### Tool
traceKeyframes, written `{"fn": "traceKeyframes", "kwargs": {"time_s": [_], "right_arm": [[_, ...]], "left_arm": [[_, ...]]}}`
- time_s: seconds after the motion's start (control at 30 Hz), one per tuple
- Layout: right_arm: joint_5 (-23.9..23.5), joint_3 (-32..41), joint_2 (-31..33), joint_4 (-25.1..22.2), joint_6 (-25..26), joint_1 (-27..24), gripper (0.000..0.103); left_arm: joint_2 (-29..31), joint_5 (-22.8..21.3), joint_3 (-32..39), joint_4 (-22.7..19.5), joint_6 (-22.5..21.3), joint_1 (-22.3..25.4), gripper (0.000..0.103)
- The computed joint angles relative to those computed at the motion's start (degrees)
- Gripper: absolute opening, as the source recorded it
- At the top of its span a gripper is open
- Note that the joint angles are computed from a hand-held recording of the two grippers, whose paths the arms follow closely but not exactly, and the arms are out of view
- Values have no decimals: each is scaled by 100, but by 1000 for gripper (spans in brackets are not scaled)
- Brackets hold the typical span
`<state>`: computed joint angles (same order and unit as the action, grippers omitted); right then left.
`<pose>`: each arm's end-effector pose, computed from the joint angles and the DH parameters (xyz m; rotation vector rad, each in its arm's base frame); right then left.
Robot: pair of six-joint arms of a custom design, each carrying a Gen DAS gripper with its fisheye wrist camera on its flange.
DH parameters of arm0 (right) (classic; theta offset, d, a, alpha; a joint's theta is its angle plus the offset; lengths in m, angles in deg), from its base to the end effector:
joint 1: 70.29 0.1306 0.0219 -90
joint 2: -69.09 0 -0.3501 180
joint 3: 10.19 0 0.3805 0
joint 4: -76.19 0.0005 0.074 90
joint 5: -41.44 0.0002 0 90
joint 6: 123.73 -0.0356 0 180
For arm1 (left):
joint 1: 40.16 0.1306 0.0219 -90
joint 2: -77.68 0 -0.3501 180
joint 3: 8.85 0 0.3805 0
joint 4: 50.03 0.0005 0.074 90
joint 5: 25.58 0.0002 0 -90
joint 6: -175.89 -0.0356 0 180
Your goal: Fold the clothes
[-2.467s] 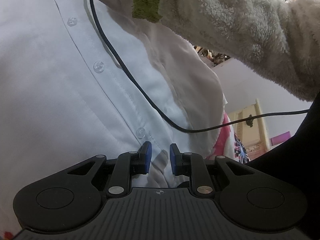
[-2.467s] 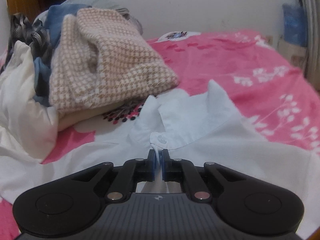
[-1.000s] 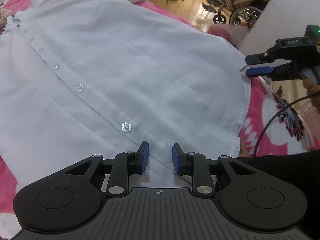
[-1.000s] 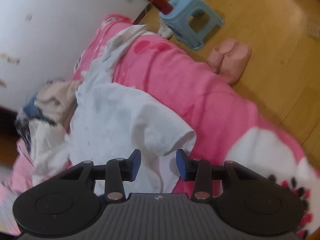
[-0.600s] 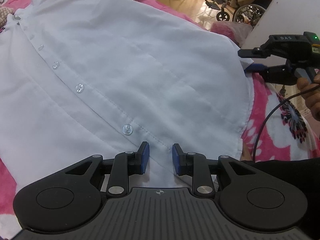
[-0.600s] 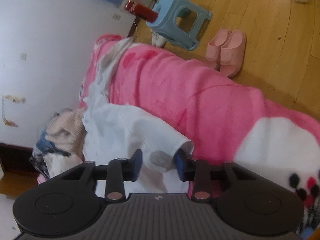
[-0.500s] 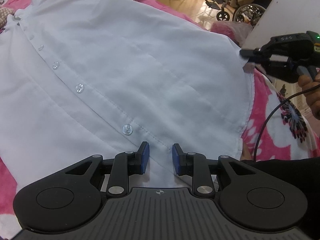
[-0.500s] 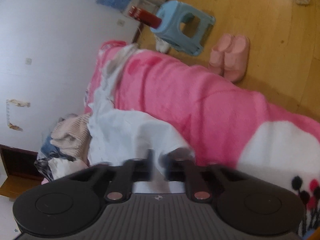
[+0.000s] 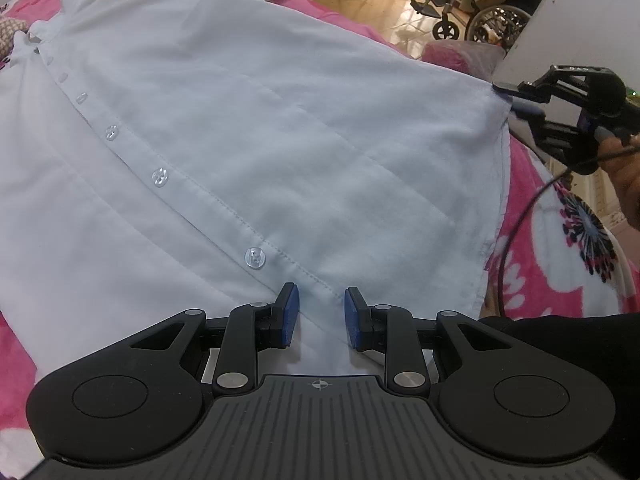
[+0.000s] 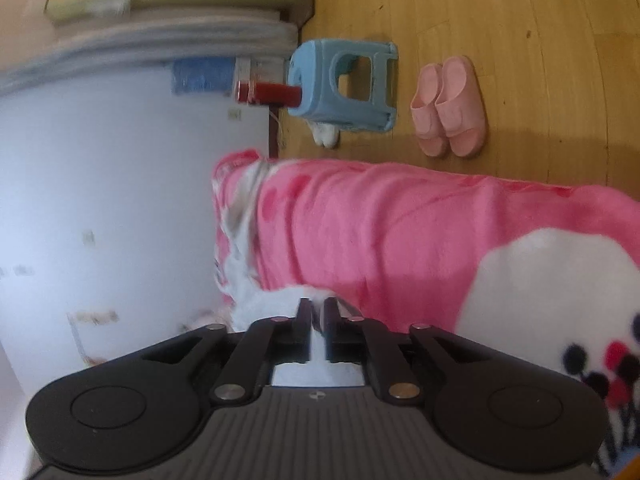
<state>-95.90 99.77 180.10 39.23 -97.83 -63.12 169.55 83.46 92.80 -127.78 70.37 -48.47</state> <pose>0.5971 0.1010 0.3899 0.6961 2.3652 1.5439 0.4420 -0.0768 0.4453 0.6457 2.6320 -0.4202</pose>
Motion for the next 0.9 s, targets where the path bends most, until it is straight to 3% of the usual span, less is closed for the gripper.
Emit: {"fn": "traceKeyframes", "kwargs": {"time_s": [0.03, 0.07, 0.2, 0.23, 0.27, 0.33, 0.43, 0.67, 0.77, 0.9], "right_arm": [[25, 159, 55, -291, 355, 36, 28], [73, 344, 119, -605, 763, 81, 32], [337, 1103, 410, -1697, 2270, 291, 30], [423, 1222, 448, -1831, 2559, 342, 24], [438, 1226, 434, -1776, 2648, 367, 10], [362, 1063, 338, -1403, 2493, 379, 1], [368, 617, 122, -681, 1804, 309, 1], [331, -145, -189, 125, 742, 120, 1], [298, -89, -135, -3, 849, 115, 1], [472, 382, 114, -1051, 1538, 79, 3]], "left_arm": [[-1, -2, -4, 8, -1, -3, 25], [-4, -3, -9, 16, -3, -5, 25], [-56, 17, -65, 42, -22, 17, 25], [-72, 27, -79, 56, -22, 21, 25], [-88, 38, -93, 70, -22, 25, 25], [-94, 54, -105, 108, -17, 20, 25], [-87, 84, -96, 125, -34, 16, 25], [-57, 138, -48, 97, -111, 33, 26], [-17, 121, -4, 68, -141, 31, 26], [39, 68, 90, 0, -235, 24, 26]]}}
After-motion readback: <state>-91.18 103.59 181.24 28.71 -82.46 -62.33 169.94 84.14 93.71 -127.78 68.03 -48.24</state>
